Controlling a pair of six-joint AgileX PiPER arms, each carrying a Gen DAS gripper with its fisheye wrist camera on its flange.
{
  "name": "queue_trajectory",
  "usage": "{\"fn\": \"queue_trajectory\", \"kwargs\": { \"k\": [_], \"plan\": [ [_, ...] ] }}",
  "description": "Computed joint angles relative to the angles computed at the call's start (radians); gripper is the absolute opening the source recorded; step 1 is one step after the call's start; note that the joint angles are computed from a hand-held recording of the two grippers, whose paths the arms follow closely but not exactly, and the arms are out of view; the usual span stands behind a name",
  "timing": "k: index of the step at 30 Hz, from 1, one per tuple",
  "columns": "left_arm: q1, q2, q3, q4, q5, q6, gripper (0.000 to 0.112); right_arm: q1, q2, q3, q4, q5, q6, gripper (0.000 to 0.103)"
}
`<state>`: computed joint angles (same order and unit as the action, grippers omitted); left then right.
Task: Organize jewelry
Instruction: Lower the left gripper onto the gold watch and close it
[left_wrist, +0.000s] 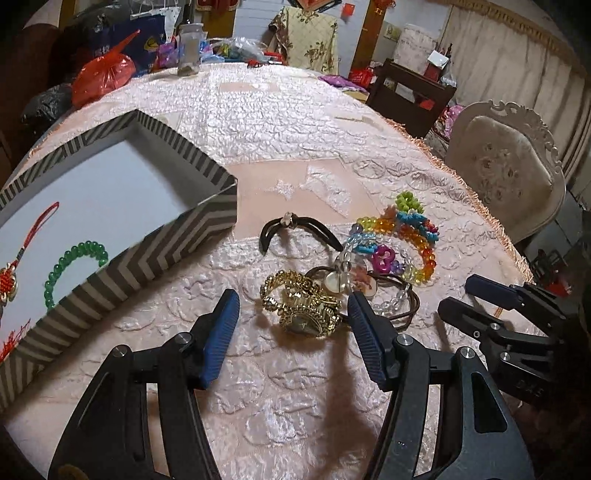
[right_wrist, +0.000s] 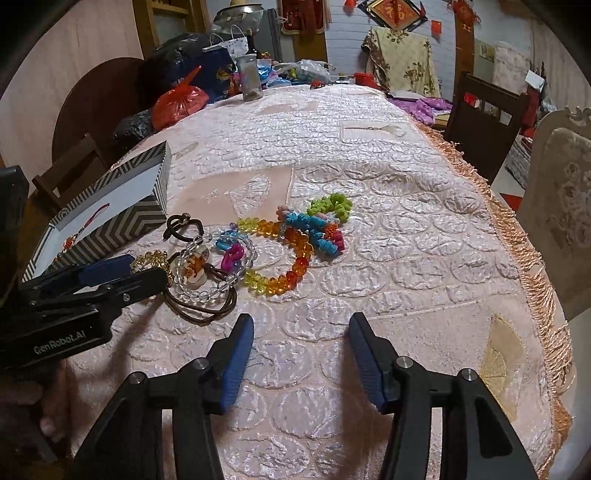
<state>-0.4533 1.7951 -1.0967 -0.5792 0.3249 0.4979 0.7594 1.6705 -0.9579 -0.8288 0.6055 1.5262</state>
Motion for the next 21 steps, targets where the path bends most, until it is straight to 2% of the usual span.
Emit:
{"fn": "queue_trajectory", "kwargs": {
  "k": [1,2,3,5,8,14,19,21],
  "plan": [
    [0.0,0.001,0.001,0.008,-0.004,-0.008,0.053,-0.001,-0.003,0.003,0.001,-0.002,0.002,0.052],
    [0.001,0.001,0.005,0.0,-0.009,-0.005,0.035,-0.004,-0.007,0.006,0.004,-0.008,0.005,0.052],
    [0.011,0.003,0.005,-0.018,-0.002,0.014,0.025,-0.008,-0.013,0.011,0.002,-0.017,0.015,0.052],
    [0.041,-0.005,0.022,-0.107,0.012,0.11,0.025,-0.015,-0.023,0.02,-0.014,-0.022,0.047,0.051],
    [0.069,-0.04,0.063,-0.131,0.019,0.151,0.025,-0.019,-0.052,0.044,-0.084,-0.034,0.143,0.051],
    [0.141,-0.137,0.182,-0.261,0.015,0.348,0.025,-0.033,-0.082,0.075,-0.2,-0.109,0.281,0.051],
    [0.159,-0.141,0.232,-0.412,-0.015,0.508,0.025,-0.042,-0.046,0.03,-0.176,-0.14,0.224,0.05],
    [0.17,-0.138,0.234,-0.463,-0.01,0.546,0.025,-0.061,-0.045,0.028,-0.248,-0.21,0.268,0.048]
  ]
}}
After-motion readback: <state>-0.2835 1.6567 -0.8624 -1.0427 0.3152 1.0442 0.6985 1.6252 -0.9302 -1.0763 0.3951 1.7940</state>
